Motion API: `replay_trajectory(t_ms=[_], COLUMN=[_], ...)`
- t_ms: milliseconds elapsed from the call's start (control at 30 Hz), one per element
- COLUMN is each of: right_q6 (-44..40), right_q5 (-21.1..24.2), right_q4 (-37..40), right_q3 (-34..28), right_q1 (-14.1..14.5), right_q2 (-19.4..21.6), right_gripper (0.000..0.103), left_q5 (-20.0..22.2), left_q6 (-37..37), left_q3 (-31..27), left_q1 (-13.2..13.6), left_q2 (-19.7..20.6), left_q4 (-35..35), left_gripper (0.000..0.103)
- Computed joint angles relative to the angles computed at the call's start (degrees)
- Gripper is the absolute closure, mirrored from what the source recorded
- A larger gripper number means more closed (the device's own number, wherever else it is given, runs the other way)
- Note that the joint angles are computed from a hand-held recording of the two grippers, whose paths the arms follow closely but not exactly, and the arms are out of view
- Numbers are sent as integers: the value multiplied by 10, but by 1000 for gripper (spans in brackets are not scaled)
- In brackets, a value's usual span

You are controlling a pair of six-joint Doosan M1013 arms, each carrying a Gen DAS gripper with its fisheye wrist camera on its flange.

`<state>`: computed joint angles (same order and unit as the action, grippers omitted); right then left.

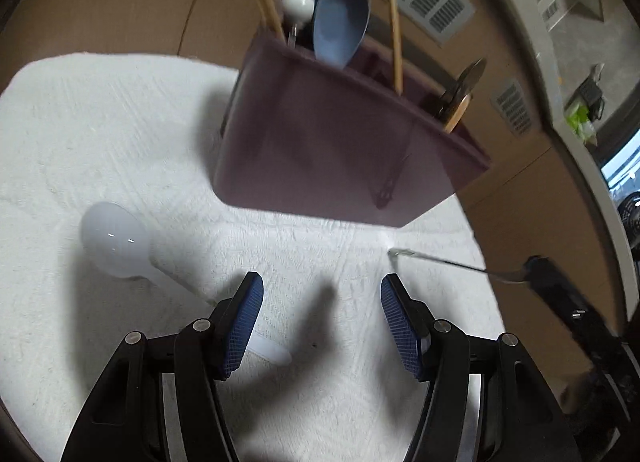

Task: Organize utensils
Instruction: 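Grasp the smiley-handled metal spoon with the right tool while the left tool grasps the white spoon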

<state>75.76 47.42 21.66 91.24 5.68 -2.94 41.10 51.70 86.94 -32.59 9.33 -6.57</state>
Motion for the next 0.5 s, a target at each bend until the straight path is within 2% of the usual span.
replay_trajectory(t_ms=[67, 133, 233, 333, 400, 433, 500], right_q6=[-4, -7, -12, -18, -19, -21, -31], right_q5=[-4, -7, -9, -19, -28, -28, -24], right_q4=[-4, -8, -7, -7, -14, -12, -1], right_q3=[2, 2, 0, 2, 3, 3, 4], right_q1=[1, 2, 2, 7, 12, 13, 13], right_q2=[-2, -4, -1, 0, -1, -1, -2], right_gripper=[76, 77, 77, 76, 76, 76, 77], left_q5=[-3, 10, 41, 38, 38, 57, 129], left_q6=[22, 24, -7, -53, -101, -153, -252], left_q3=[8, 18, 41, 69, 78, 77, 70], left_q1=[2, 0, -7, -8, -11, -17, -28], left_q2=[-5, -18, -47, -77, -91, -95, -94], left_q4=[-12, 8, 87, 150, 199, 250, 334], left_gripper=[42, 41, 41, 41, 41, 41, 41])
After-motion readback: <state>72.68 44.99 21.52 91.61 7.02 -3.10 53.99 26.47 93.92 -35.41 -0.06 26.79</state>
